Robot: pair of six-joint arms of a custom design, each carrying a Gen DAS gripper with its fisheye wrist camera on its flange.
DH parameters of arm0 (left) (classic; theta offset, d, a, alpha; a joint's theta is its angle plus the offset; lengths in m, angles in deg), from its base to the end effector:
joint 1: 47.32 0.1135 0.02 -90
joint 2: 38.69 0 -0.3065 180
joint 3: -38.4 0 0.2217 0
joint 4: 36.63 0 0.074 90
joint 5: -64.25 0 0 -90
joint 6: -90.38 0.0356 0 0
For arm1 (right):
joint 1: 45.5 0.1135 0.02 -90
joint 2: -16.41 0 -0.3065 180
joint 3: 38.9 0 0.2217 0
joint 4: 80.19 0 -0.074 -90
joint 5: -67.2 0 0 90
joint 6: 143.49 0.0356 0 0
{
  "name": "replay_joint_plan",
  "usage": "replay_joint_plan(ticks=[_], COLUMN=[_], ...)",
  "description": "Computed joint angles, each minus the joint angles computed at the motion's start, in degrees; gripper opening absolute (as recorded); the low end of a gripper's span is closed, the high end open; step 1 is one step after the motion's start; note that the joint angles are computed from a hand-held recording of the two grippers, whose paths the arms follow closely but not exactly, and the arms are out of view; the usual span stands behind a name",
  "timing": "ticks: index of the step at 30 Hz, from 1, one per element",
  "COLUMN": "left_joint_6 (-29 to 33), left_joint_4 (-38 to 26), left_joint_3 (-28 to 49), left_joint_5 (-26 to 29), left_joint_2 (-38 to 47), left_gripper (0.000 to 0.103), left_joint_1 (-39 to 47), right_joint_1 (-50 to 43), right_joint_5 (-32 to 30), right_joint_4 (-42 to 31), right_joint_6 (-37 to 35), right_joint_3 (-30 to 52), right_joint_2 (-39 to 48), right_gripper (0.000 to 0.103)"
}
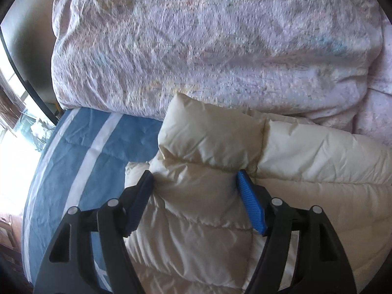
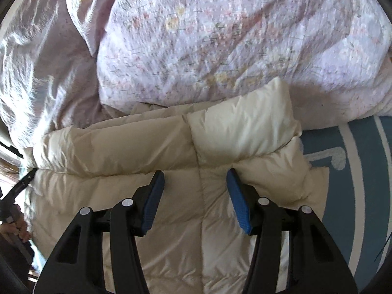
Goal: Fold large clothes
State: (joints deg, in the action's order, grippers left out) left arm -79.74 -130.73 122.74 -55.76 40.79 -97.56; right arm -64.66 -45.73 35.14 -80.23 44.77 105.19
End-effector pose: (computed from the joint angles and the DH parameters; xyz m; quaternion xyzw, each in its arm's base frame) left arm 0.1329 -0.1319 0.3288 -0.2507 0.9328 0.1029 0.2377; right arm 0.2607 -0.0759 0.3000 -0.0986 0.9604 0.1131 0.2347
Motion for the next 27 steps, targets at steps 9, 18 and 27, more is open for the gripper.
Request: replay_joint_plan(ticks=[9, 18, 27], left_joint_6=[-0.3, 1.8, 6.8], left_joint_4=[4.0, 11.0, 21.3], left_joint_3=[-4.4, -11.0, -18.4], left_joint_5=[-0.9, -0.7, -0.4], left_joint_2=[1.6, 0.1, -0.1], left_gripper=[0.082, 0.088, 0.092], left_joint_1=[0.0, 2.5, 7.0], right_joint_1=[-1.2, 0.8, 4.8], right_joint_5=[3.6, 5.4, 8.8], right_joint_4=[16.0, 28.8, 44.2], right_joint_6=[-1.2, 1.8, 5.1], right_joint_3=[-12.9, -21.6, -32.0], right_joint_2=[-5.8, -6.2, -4.8], right_gripper=[0.06, 0.069, 0.076])
